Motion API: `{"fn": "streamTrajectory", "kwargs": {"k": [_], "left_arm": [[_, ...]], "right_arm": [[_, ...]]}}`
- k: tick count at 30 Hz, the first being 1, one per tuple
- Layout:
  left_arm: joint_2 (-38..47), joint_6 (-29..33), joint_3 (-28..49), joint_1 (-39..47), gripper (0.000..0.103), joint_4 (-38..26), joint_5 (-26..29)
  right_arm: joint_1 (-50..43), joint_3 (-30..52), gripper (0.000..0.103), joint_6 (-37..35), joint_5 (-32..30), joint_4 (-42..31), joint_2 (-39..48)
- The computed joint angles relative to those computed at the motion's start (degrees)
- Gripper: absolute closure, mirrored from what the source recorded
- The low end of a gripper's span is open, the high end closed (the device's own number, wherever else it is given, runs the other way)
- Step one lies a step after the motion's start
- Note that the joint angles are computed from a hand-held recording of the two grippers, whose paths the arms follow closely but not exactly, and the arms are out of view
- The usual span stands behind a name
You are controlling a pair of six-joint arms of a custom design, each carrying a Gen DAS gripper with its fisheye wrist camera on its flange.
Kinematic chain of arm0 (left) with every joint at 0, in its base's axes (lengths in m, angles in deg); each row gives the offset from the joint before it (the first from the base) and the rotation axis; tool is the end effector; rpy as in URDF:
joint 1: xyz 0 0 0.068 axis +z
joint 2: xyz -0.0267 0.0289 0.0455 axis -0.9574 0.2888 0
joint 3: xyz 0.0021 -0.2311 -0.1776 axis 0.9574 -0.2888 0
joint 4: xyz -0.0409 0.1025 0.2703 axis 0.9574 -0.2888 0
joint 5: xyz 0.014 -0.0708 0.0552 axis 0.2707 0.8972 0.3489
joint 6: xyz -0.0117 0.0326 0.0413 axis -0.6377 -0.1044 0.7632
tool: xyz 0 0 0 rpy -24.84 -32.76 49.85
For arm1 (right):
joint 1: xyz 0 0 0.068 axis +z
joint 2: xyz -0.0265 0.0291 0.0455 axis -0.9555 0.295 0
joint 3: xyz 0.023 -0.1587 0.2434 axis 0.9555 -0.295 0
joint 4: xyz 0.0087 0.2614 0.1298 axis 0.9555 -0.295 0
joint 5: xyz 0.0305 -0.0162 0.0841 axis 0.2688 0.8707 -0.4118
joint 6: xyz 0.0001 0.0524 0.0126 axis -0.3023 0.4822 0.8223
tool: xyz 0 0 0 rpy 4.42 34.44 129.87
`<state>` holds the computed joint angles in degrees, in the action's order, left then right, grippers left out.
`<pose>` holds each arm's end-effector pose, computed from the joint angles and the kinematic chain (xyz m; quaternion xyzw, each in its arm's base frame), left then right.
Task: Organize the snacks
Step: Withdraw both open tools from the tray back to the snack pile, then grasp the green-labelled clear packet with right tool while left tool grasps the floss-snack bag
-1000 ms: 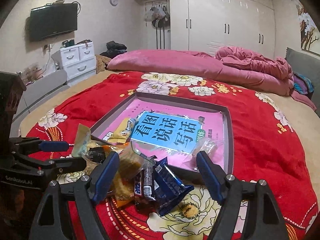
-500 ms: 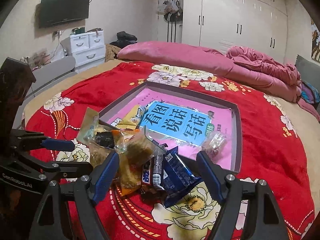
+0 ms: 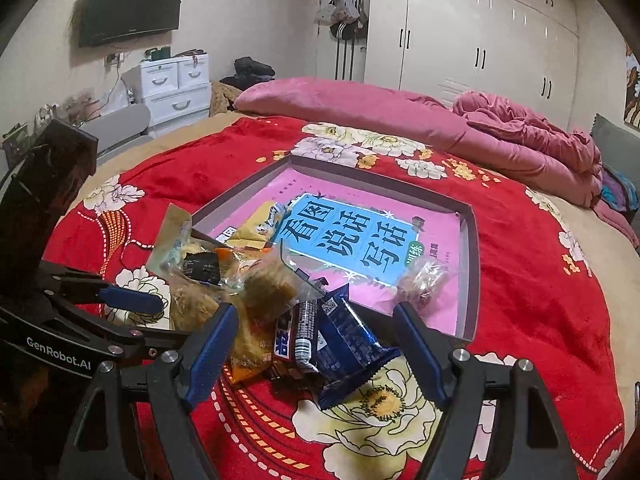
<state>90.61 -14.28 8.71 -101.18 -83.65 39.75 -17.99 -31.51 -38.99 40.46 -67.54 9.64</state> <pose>0.1640 -0.0900 0.1988 -0.0761 0.9504 -0.1938 0.2311 0.1645 0.2177 0.2355 -0.2910 0.8631 0.1152 0.3965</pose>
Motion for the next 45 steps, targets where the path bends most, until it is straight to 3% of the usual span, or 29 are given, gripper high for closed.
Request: {"fn": "streamTrajectory", "kwargs": {"k": [13,18,38,42,45], "left_arm": [[2.52,-0.53,-0.58,2.34,0.025,2.95,2.94],[2.36,0.18,-0.98,3.08,0.034,2.93,3.68],[1.06,3.27,-2.42,8.21,0.034,2.80,9.67],[1.72,2.99,-1.81,6.19,0.034,2.66,7.45],[2.27,1.79,-1.51,5.53,0.034,3.13,6.61]], "right_arm": [[-0.82,0.98,0.024,-2.75,-0.25,0.96,3.06],[-1.17,2.06,0.024,-4.57,-1.56,1.85,5.15],[-1.21,6.98,0.024,-9.72,-3.39,3.37,13.58],[-1.59,6.48,0.046,-10.17,-7.02,4.17,13.20],[-0.79,6.35,0.055,-10.42,-6.28,4.17,12.93]]}}
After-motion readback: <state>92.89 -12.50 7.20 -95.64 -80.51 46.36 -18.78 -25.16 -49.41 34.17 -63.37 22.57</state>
